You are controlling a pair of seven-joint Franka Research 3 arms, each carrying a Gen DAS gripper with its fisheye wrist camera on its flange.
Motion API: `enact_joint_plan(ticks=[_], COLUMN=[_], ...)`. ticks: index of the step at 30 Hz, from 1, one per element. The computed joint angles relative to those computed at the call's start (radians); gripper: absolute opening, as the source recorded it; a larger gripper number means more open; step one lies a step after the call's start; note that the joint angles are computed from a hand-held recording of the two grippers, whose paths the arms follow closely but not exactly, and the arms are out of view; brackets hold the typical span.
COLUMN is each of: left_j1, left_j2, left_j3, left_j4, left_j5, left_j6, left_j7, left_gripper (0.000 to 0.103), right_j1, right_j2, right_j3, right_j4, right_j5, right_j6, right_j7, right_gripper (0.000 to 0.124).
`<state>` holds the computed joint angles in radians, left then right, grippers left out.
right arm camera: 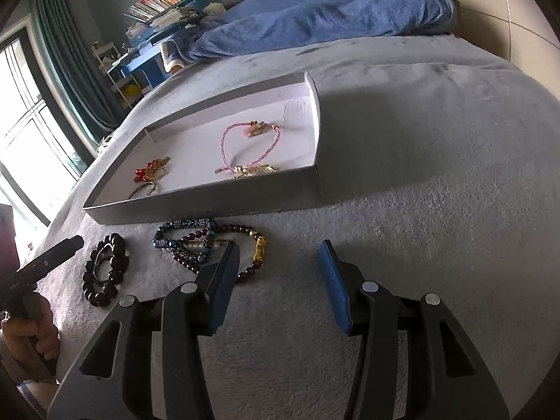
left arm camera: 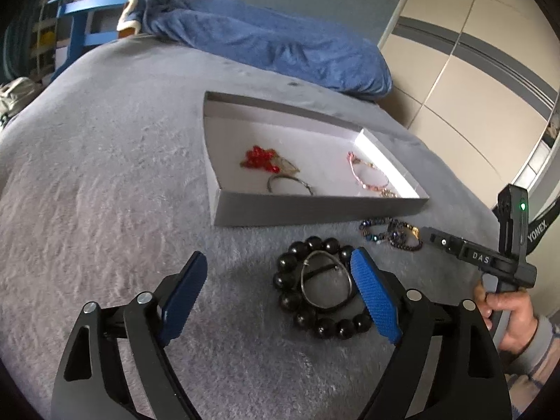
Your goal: Organize jewelry
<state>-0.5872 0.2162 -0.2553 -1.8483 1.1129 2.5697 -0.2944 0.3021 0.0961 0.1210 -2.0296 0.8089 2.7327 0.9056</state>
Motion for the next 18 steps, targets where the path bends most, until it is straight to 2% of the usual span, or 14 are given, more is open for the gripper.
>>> enact_joint_plan(ticks=[4,8,10,12,13,15,18], left_j1=[0.009,-0.003,-0.011,-0.016,-0.017,-0.017,-0.013], left_j2=[0.017,0.034,0.045,0.050,0.050,0.046,0.039], left_j3=[-0.004,-0.004,-0.004,-0.001,0.002,0.008,0.013], left_j4=[0.010,0.033,0.050,0.057,0.055,0.047,0.031], left_j5=[-0.053,-0.092,-0.108,-0.125,-0.129,-0.136,-0.141], left_j6=[0.026,0.009,-0.003,-0.009,-0.005,0.008,0.032], left_j7=[0.061,0.128,0.168,0.190,0.191,0.180,0.160], left_gripper=[0.069,0.069,0.069,0.068,0.064,0.058,0.044], right_j1=[0.005,0.012,0.014,0.014,0.013,0.010,0.017], right_j2=[0.005,0.006,0.008,0.010,0.012,0.011,0.008], right_j3=[-0.002,-0.001,0.001,0.002,0.004,0.009,0.009], right_j4=[0.001,-0.003,-0.001,0.001,0.004,0.007,0.001], right_j5=[-0.037,-0.083,-0.096,-0.105,-0.102,-0.082,-0.100], right_j6=[0.005,0.023,0.023,0.020,0.014,0.002,0.013], right_j7=[0.025,0.053,0.054,0.055,0.048,0.018,0.018], right_gripper=[0.048,0.048,0.042,0.028,0.025,0.008,0.008])
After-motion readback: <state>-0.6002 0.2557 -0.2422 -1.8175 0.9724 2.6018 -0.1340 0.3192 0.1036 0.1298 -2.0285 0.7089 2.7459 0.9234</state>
